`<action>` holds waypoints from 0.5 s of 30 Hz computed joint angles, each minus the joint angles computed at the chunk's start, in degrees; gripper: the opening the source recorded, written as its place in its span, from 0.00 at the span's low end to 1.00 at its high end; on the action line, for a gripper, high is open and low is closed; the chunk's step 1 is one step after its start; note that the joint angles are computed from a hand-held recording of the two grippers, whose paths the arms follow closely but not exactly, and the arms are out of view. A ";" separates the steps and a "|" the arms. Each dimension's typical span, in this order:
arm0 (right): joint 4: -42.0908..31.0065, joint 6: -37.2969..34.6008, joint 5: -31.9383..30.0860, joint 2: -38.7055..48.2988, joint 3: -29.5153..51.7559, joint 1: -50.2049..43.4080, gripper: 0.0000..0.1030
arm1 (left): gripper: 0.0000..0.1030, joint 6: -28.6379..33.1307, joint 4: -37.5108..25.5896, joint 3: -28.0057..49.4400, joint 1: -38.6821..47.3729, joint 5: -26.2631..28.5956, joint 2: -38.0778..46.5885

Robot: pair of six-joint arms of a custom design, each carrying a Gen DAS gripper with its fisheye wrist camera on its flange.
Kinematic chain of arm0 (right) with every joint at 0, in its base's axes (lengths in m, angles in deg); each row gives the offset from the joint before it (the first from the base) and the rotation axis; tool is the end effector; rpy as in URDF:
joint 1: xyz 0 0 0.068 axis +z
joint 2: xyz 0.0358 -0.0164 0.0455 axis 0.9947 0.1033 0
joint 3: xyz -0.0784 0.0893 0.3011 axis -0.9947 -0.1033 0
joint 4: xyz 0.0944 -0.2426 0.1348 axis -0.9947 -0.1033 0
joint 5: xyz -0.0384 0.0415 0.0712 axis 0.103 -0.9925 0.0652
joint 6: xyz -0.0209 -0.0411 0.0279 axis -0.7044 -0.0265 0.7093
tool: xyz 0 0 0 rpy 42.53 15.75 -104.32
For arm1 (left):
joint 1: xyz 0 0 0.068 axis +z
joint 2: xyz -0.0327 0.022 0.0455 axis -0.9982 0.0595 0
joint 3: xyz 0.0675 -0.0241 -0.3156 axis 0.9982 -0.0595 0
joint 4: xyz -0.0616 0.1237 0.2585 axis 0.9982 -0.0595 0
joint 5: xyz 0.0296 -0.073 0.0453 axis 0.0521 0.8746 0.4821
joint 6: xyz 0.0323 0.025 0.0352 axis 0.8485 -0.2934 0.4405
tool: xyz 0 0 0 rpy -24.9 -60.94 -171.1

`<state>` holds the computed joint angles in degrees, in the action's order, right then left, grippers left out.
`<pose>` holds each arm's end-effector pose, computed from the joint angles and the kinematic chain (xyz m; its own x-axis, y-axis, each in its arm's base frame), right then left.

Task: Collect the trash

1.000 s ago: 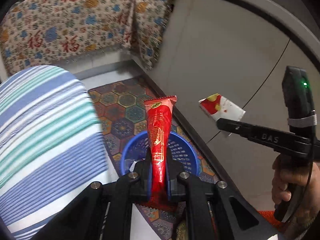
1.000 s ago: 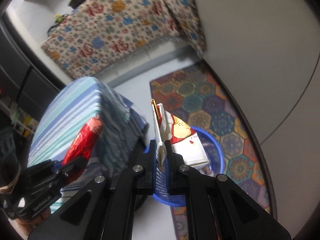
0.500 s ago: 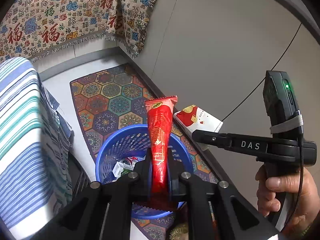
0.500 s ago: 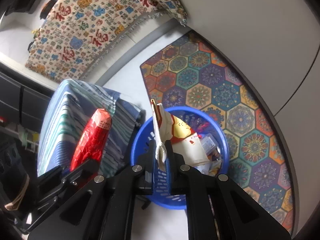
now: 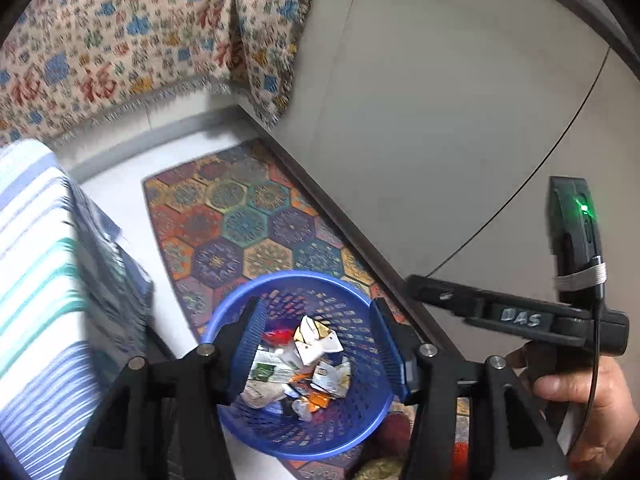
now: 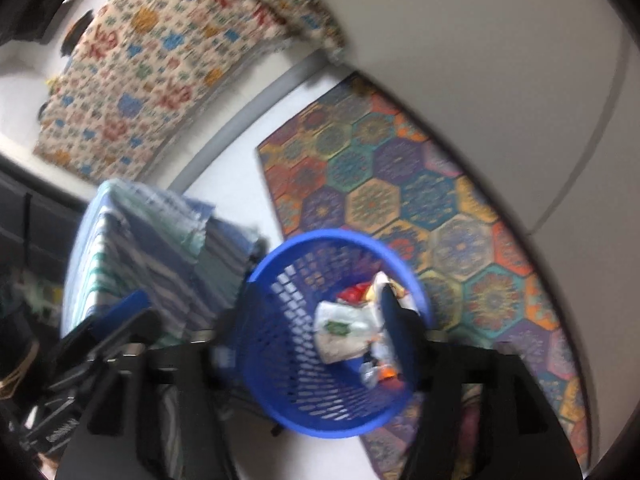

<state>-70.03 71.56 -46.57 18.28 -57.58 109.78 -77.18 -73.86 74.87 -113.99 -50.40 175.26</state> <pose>0.2533 0.1234 0.1328 -0.8267 0.3671 -0.4264 0.1637 0.8820 0.4419 0.2712 -0.1470 0.1754 -0.7870 0.2824 -0.5485 0.4504 0.8706 -0.1981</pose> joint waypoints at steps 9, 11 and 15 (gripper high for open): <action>-33.34 6.50 23.17 -26.48 1.38 17.14 1.00 | 0.89 -2.32 -19.42 -3.14 -7.72 -9.72 -25.68; -44.02 12.41 32.27 -30.23 3.50 27.43 1.00 | 0.89 -4.43 -24.24 -3.72 -12.48 -15.11 -31.92; -68.58 41.22 47.96 -28.92 9.70 52.92 1.00 | 0.89 -11.83 -35.62 -2.73 -24.36 -26.22 -40.40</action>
<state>-138.61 112.78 1.39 -10.64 -47.88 162.70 -89.01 -109.47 72.14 -138.35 -76.62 134.87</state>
